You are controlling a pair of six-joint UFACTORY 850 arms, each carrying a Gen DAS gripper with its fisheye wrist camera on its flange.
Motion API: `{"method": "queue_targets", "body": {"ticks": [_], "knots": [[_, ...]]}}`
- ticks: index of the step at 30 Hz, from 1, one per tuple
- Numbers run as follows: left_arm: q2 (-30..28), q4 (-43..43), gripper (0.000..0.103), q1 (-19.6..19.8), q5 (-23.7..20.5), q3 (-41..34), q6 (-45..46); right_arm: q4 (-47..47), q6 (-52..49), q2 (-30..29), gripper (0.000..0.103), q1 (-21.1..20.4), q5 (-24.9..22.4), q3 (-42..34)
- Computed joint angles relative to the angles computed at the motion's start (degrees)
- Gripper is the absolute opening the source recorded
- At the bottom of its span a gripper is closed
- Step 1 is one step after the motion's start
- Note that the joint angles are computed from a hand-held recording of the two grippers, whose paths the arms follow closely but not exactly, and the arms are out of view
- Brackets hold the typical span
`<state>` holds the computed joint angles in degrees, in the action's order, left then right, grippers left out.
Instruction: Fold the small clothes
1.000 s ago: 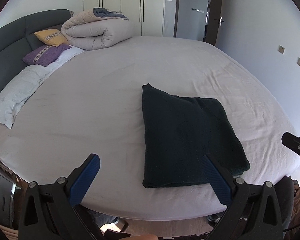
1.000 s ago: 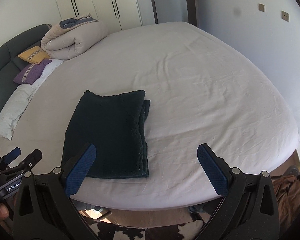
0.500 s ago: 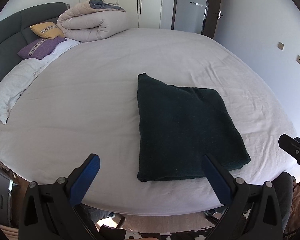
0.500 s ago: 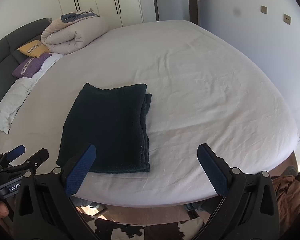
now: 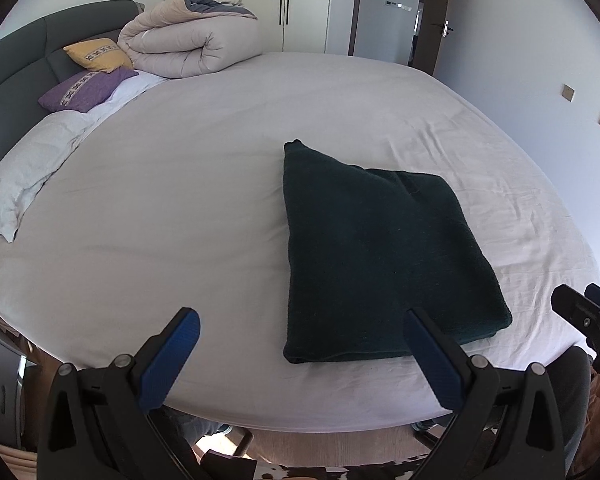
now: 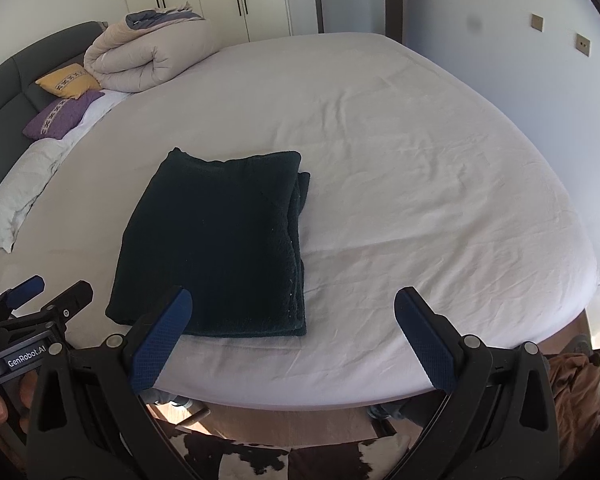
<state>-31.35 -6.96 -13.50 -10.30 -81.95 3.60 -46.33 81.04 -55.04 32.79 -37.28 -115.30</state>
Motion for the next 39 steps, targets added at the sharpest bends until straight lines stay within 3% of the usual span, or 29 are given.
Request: {"method": "queue_targets", "body": {"ticks": [39], "knots": [[-0.7, -0.8, 0.103, 0.0, -0.8, -0.4, 1.0, 3.2, -2.9, -2.7, 0.103, 0.1, -0.9, -3.6]]}}
